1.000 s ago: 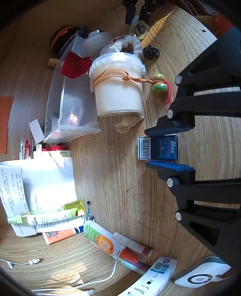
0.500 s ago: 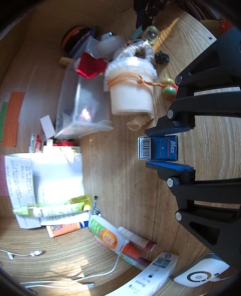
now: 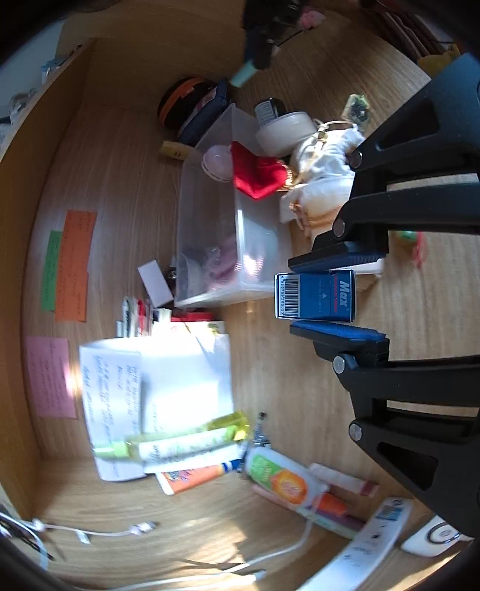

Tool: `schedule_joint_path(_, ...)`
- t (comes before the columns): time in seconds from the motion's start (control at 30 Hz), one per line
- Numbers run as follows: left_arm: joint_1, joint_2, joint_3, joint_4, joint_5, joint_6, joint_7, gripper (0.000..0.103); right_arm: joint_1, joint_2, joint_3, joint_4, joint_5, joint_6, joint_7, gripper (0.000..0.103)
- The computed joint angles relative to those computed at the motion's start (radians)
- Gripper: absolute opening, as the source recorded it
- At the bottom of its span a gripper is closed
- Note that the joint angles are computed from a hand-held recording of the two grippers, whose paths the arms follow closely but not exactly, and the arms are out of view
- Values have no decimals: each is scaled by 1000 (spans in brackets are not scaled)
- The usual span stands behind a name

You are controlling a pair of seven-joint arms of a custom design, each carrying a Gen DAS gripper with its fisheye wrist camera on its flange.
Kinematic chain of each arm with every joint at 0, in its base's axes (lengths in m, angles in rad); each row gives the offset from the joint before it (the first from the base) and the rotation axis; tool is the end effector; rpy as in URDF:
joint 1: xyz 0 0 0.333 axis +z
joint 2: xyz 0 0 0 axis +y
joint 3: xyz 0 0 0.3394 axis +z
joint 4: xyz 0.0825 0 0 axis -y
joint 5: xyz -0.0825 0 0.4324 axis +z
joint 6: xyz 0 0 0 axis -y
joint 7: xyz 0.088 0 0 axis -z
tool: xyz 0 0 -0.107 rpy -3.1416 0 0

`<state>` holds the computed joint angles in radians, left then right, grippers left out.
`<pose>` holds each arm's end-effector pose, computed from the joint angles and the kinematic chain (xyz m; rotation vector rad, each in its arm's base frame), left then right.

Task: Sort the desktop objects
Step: 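Grasp the teal tube with the right tool while the left tool grasps the blue Max card pack, then carry both items over the clear box and open both tools to drop them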

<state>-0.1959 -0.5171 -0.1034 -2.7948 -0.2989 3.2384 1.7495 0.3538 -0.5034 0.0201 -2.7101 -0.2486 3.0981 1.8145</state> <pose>0.4111 -0.0974 0.4586 -1.5244 1.8243 -0.9745 0.4043 0.1810 0.4786 -1.9310 1.3143 -0.6527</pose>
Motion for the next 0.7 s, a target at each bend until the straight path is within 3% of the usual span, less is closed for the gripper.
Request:
schedule_joint_path(0.03, -9, 8, 7, 12, 3, 0, 4, 26, -40, 3, 33, 11, -15, 6, 13, 23)
schedule_joint_path(0.1, -57, 24, 53, 37, 4, -2, 21, 27, -55, 14, 35, 31, -29, 18, 11, 23)
schedule_joint_path(0.2, -184, 49, 177, 84, -4, -10, 78, 26, -66, 49, 35, 73, -42, 34, 6, 23)
schedule_joint_path(0.33, -239, 88, 217, 139, -24, -8, 129, 27, -47, 94, 21, 125, -46, 48, -10, 23)
schedule_joint_path(0.5, -305, 150, 270, 220, -61, -10, 189, 27, 127, 180, -118, 204, 35, 69, -98, 23)
schedule_joint_path(0.6, -399, 182, 356, 277, -113, -37, 245, 27, 270, 236, -227, 265, 128, 60, -190, 23)
schedule_joint_path(0.67, -454, 207, 402, 312, -151, -45, 286, 26, 328, 261, -268, 292, 185, 51, -246, 23)
schedule_joint_path(0.7, -483, 221, 428, 333, -172, -57, 308, 26, 325, 279, -260, 311, 200, 45, -252, 23)
